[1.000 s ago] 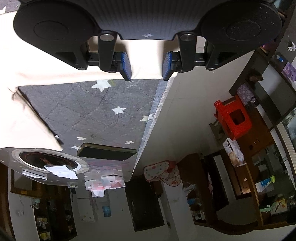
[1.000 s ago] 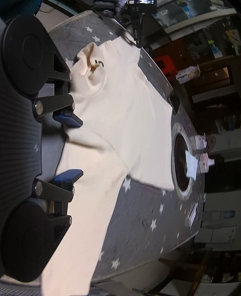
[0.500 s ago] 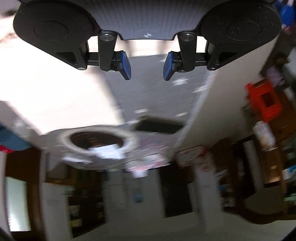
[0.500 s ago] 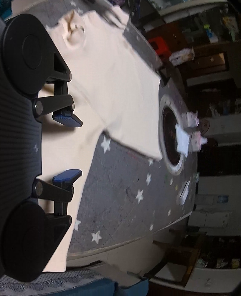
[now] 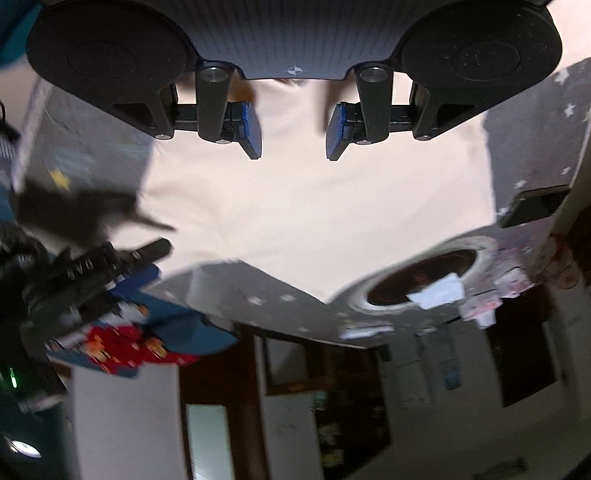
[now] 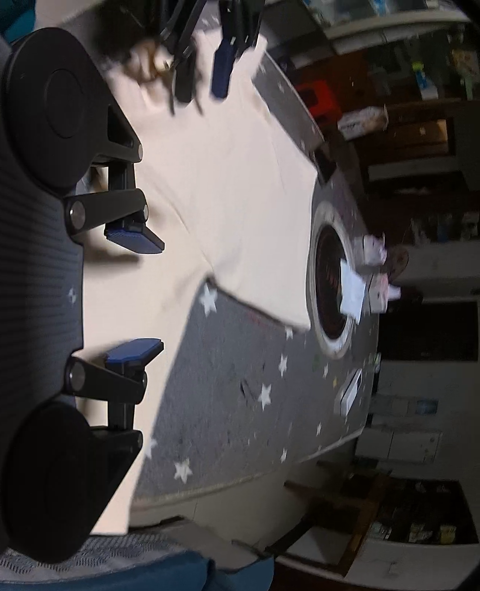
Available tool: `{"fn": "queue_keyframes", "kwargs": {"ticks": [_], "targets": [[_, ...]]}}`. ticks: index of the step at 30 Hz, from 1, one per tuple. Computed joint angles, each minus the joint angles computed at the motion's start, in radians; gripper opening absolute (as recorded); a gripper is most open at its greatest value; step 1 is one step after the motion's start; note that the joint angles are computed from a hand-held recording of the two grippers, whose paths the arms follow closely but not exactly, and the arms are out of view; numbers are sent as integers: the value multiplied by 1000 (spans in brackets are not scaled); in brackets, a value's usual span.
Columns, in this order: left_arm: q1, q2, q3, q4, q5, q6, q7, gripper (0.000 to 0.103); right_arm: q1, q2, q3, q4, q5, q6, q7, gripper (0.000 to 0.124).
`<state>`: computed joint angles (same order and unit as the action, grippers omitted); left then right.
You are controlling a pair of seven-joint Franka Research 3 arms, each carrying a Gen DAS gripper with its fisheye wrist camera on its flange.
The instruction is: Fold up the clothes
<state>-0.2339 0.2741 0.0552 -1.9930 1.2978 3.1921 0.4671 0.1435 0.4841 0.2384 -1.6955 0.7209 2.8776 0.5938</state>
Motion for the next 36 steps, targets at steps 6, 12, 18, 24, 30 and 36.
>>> {"fn": "queue_keyframes", "kwargs": {"ticks": [6, 12, 18, 24, 30, 36], "targets": [[8, -7, -4, -14, -10, -13, 30, 44, -21, -44, 23, -87, 49, 45, -48, 52], [4, 2, -8, 38, 106, -1, -95, 44, -3, -71, -37, -132, 62, 126, 35, 51], [9, 39, -39, 95, 123, 30, -113, 44, 54, -50, -168, -150, -51, 224, 304, 50], [28, 78, -97, 102, -70, 31, 96, 44, -64, -43, -76, -157, -35, 255, 375, 45], [21, 98, -114, 98, -204, 29, 233, 45, -214, -32, 63, -164, 25, 261, 377, 46], [11, 108, -121, 94, -312, 11, 341, 45, -365, -17, 225, -152, 191, 241, 206, 30]]}}
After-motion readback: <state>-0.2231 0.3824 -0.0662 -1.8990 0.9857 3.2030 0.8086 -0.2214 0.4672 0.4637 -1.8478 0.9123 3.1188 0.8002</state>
